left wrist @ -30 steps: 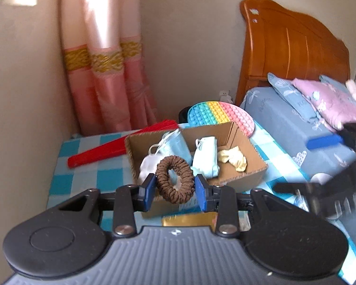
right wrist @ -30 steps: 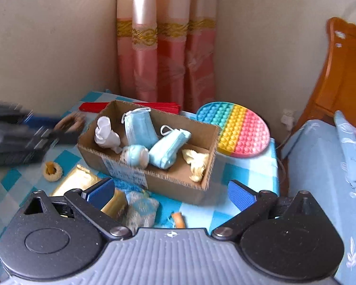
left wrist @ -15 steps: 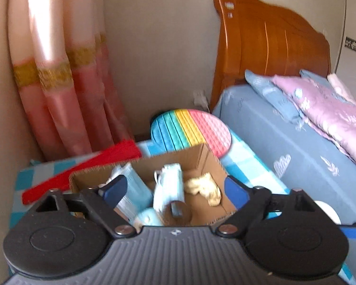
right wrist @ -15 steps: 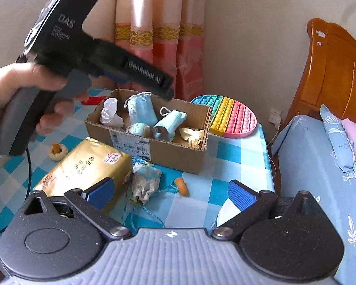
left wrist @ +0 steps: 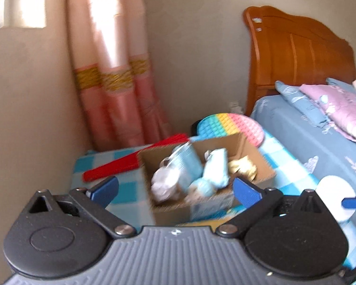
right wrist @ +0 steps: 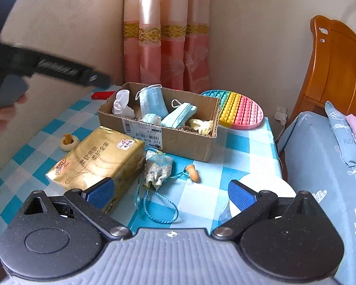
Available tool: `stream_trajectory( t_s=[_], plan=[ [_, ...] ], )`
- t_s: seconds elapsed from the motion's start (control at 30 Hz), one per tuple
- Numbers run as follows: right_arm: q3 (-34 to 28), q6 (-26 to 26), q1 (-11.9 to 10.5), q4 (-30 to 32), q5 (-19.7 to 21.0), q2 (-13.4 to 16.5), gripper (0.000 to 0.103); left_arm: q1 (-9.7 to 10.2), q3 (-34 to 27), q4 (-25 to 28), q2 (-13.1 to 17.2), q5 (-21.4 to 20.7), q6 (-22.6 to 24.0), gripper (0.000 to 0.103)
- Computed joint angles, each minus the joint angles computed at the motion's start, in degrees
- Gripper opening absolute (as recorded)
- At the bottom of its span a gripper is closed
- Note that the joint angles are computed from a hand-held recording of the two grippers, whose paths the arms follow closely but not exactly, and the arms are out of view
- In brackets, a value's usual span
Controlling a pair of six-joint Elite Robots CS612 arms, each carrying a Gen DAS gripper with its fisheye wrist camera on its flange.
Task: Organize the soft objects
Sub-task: 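Carry the hair tie into the box and open the left gripper, then move the left gripper to the cream ring while the right gripper grasps an orange earplug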
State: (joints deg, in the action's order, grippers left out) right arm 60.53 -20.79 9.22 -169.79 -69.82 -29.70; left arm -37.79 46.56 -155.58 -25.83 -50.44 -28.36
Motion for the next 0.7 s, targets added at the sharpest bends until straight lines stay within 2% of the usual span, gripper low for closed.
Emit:
stream_trajectory(
  t_s=[0.27,0.47,0.7],
  plan=[
    [1.12,-0.04,0.34,-0.6,-1.26,-0.42,0.103,-0.86,8.7,3.57,-3.46,7.32,-10.73,0.102],
    [0.6,0.39,0.4,-0.04,-1.74,-0.14,0.103,-0.29,11.94,8.72,-4.62,5.97,-21.1,0.102],
    [-0.77,-0.27,0.64,1.33,-2.43,0.62,0.103,0.76,11.34,11.4,-3.58,3.17,-24.16,0.102]
  ],
)
